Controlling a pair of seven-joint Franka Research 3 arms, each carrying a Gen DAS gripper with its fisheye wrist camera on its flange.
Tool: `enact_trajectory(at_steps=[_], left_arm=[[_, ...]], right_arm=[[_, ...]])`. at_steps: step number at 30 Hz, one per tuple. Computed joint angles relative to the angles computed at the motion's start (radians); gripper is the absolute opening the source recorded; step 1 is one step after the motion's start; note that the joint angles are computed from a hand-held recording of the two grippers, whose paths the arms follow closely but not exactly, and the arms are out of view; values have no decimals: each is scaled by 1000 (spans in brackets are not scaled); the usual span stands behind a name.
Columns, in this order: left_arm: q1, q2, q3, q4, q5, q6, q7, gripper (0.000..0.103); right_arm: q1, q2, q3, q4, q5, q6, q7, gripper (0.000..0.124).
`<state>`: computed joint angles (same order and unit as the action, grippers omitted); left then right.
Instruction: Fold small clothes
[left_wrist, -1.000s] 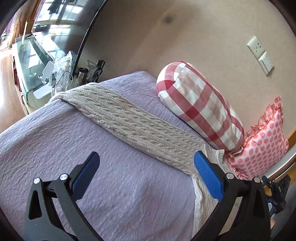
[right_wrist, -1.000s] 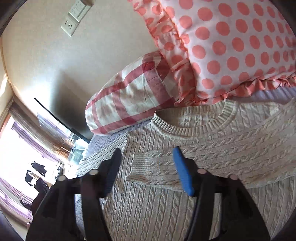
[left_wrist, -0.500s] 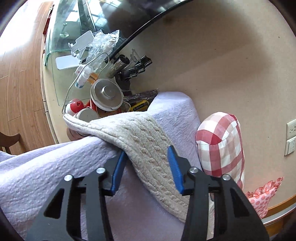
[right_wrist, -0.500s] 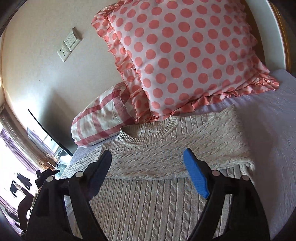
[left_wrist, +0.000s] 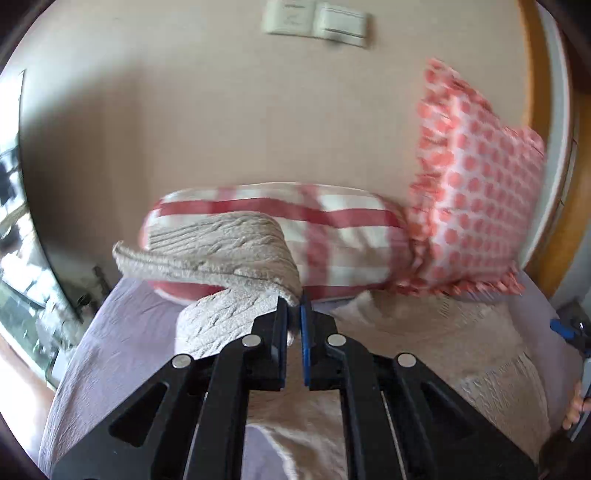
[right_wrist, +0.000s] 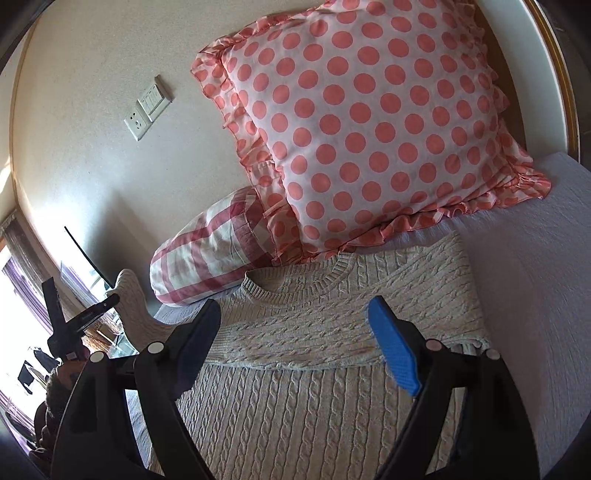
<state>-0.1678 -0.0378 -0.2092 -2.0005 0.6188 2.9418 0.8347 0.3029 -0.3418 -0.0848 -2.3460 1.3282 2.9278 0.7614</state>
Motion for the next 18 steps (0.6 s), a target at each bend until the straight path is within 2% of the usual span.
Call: enact_trajectory(at_steps=[2,4,5,7,8,9,10,11,12,16,18], left_arm=[[-77,120,-63,98,-18,-22,148,9],[-174,241,-81,204,69,-144,209,14],[-217,280,-74,232,110,-200,231,14],[-276,279,-30,195,203,-217,183,14],[-274,250,-20,147,209,-189,161,14],[-260,213,-17,96,189,-159,152,20],[-245,172,-13,45,170,-133,138,25],[-231,129,-8,-1,169,-114,110,36],[-216,82,-3,-52,180,-93,77,40],[-147,-72,-9,-220,71,-58,100,48],[-128,-132,-9,-286,-3,-62,120,50]], right_arm=[[-12,28,-1,13,-23,-15,43,84],[-42,61,-1,24,-86,-54,133,84],[-58,74,-4,27,-118,-82,181,84],[-88,94,-19,31,-160,-157,247,83],[-104,104,-20,33,-187,-180,274,78],[-120,117,-16,37,-222,-190,302,70],[-133,132,-8,43,-256,-191,336,67],[-143,151,-5,53,-277,-196,363,63],[-148,174,-5,69,-281,-208,372,58],[-179,263,31,130,-442,-181,492,56],[-193,300,41,159,-545,-214,570,53]])
